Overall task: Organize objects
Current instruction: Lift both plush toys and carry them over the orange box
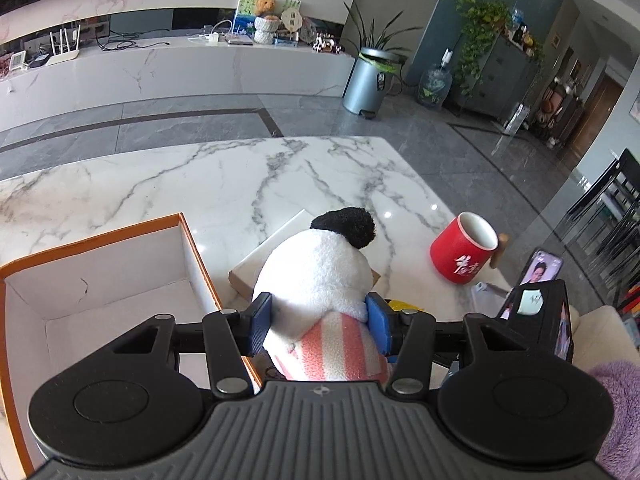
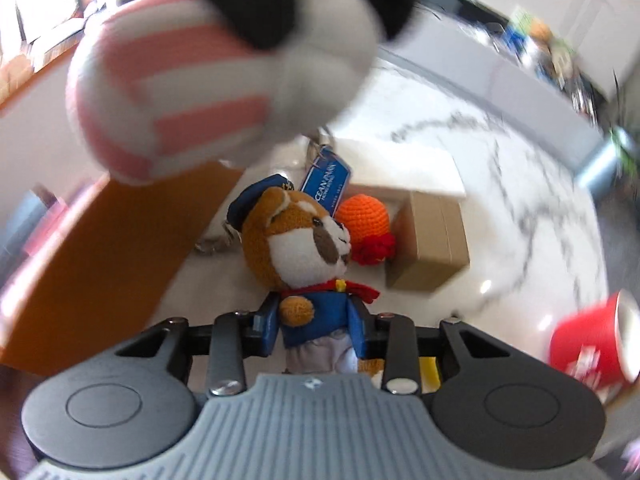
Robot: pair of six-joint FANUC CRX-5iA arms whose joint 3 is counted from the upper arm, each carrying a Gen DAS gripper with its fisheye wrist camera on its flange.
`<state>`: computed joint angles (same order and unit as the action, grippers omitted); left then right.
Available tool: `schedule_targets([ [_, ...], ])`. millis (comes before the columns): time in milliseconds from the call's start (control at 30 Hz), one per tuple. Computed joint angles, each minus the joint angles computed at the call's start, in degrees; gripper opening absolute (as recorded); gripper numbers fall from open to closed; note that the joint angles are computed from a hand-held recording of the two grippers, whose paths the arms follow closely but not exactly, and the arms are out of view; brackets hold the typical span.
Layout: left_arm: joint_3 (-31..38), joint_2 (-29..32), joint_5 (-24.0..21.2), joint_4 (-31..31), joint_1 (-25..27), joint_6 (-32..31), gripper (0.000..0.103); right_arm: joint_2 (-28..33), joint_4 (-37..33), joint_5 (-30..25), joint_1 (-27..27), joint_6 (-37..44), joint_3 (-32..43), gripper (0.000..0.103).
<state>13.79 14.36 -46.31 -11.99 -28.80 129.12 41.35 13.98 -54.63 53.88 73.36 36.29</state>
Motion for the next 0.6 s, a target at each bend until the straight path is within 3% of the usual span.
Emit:
schedule_targets([
  [300, -4.73, -8.18, 0.66, -6.75, -2.58, 7.56, 0.059, -9.02, 9.06, 6.31, 2.88, -18.06, -11.23, 0.032],
  [500, -6.04, -13.19, -5.38, -13.74, -4.48, 13.46, 0.059, -12.54, 10.36, 11.25, 5.12, -22.94, -13.43, 0.031],
  [600, -7.17, -15.26, -9.09, -15.78, -4.58, 16.37, 0.059, -12.83, 7.73, 13.29, 5.34, -19.96, -11.81, 0.031],
])
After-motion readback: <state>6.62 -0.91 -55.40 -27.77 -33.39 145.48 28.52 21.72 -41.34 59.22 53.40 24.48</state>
